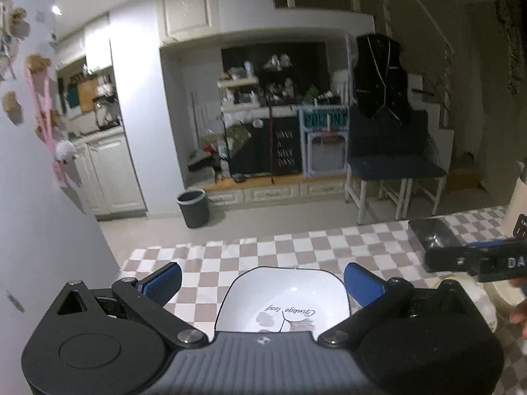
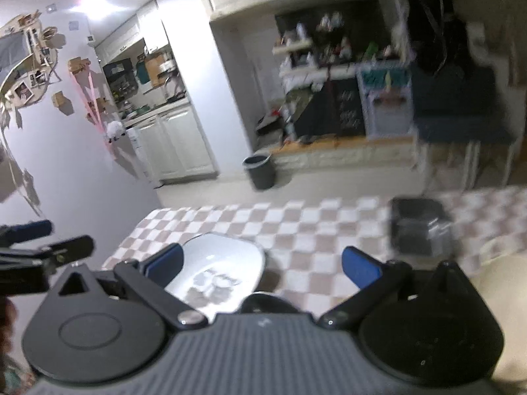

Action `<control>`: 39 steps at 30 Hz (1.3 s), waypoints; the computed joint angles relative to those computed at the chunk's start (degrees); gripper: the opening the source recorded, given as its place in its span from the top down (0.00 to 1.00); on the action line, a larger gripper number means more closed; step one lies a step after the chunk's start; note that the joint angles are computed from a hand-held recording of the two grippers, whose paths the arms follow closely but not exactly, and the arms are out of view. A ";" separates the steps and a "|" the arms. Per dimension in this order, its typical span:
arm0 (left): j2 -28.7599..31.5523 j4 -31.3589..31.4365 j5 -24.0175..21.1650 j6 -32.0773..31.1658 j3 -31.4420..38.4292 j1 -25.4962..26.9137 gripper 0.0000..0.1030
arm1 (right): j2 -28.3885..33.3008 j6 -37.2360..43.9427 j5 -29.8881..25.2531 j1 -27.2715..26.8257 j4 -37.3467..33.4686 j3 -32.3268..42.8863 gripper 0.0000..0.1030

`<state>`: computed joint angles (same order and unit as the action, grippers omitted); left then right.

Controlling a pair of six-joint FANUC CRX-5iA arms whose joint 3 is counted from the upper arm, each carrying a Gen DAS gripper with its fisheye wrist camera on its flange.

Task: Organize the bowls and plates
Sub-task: 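Reach both grippers to the white ginkgo-leaf plate rim and close them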

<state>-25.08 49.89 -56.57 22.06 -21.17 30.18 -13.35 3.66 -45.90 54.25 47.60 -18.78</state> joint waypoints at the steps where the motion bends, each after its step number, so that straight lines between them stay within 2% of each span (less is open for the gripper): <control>1: 1.43 -0.07 0.02 -0.03 0.68 -0.44 0.00 | 1.06 1.40 1.54 -1.35 -3.46 1.22 0.00; 4: 5.19 -1.28 1.07 0.83 2.53 -1.94 0.00 | 4.19 2.52 5.35 -4.91 -10.63 3.97 0.00; 6: 8.12 -1.94 -0.01 1.45 4.32 -2.21 0.00 | 5.85 1.39 7.16 -6.22 -12.49 4.81 0.03; 8: 10.56 -3.33 0.18 3.21 6.14 -2.85 0.00 | 8.15 3.68 8.06 -7.89 -16.80 7.32 0.11; 13: 15.08 -4.09 -0.14 2.21 8.42 -3.61 0.00 | 12.76 7.71 10.88 -10.12 -24.09 11.33 0.20; 16: 19.17 -6.70 -5.04 4.42 12.49 -3.30 0.00 | 15.42 9.60 9.99 -10.97 -27.51 13.64 0.26; 18: 20.71 -7.70 -4.97 5.51 13.42 -3.42 0.00 | 15.36 11.50 8.23 -10.51 -30.58 14.77 0.30; 20: 22.20 -8.90 -4.86 6.18 14.36 -3.57 0.03 | 17.54 16.03 4.15 -10.64 -35.23 18.65 0.41; 22: 23.91 -10.01 -5.60 7.73 15.62 -3.57 0.14 | 18.61 19.65 -0.15 -10.60 -37.83 21.52 0.51; 25: 25.88 -10.68 -7.22 10.72 16.70 -2.82 0.28 | 19.86 20.50 -5.56 -9.94 -36.21 24.35 0.66; 29: 27.32 -11.70 -7.92 12.17 17.18 -1.79 0.34 | 21.08 21.36 -5.25 -10.64 -35.15 24.94 0.77; 32: 28.50 -12.62 -8.45 13.07 18.01 -1.26 0.38 | 23.20 21.14 -4.90 -11.20 -33.87 27.00 0.78; 34: 29.31 -13.49 -9.26 14.54 18.97 -1.15 0.46 | 25.24 21.57 -3.64 -11.81 -32.75 28.17 0.78; 36: 30.57 -14.03 -10.89 16.33 20.43 -0.93 0.48 | 26.90 22.75 -3.08 -12.42 -32.62 29.60 0.78; 39: 33.02 -13.16 -14.33 20.42 22.61 -0.06 0.48 | 25.97 26.74 -4.17 -12.47 -34.14 29.24 0.78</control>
<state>7.94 36.73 -70.90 42.49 1.44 30.12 12.62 30.40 -50.08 41.78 13.46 10.45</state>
